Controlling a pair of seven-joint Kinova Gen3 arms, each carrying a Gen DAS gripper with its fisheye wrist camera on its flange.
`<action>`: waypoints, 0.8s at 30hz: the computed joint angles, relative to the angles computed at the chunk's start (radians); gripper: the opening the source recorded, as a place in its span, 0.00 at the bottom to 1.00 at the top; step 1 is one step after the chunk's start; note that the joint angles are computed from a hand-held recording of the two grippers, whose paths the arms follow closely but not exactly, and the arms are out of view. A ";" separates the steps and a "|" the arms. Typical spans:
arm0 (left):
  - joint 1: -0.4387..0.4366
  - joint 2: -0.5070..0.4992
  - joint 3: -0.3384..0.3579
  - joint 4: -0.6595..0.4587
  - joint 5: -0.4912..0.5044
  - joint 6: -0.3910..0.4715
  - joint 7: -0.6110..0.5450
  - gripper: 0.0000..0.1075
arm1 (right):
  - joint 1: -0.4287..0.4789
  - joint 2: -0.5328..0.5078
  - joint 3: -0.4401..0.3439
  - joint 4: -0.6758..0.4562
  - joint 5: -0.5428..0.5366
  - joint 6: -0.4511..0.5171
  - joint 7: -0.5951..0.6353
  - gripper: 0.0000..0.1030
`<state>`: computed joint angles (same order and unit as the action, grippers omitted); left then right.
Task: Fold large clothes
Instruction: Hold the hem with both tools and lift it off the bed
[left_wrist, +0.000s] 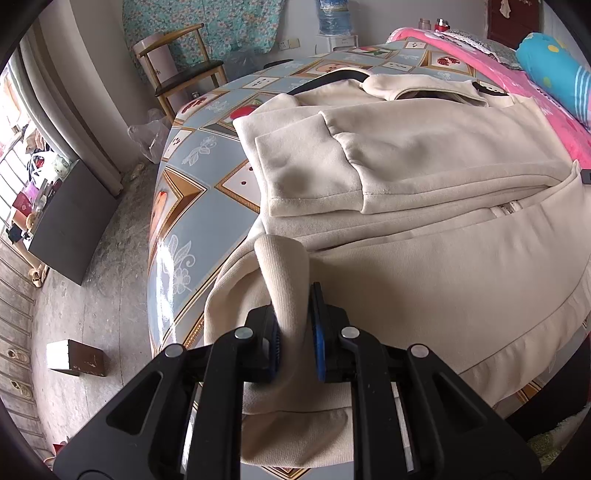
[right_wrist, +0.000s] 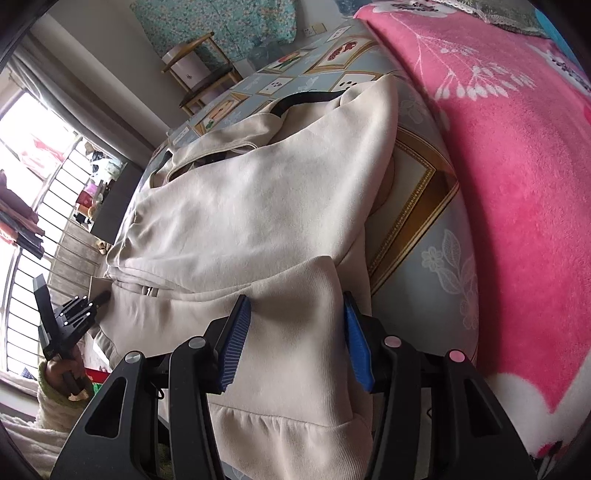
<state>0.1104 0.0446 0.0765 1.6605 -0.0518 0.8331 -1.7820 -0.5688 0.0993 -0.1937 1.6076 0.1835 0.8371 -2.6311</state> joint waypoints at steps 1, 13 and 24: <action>0.000 0.001 0.000 -0.002 0.000 0.002 -0.001 0.13 | -0.002 -0.002 -0.002 -0.001 -0.001 0.008 0.001 0.47; 0.002 -0.001 0.000 0.000 -0.004 0.001 0.002 0.13 | -0.023 0.029 -0.005 -0.073 0.008 0.129 0.034 0.44; 0.007 0.000 0.002 -0.002 -0.017 -0.002 0.009 0.13 | -0.072 0.052 -0.003 -0.125 0.070 0.211 0.017 0.31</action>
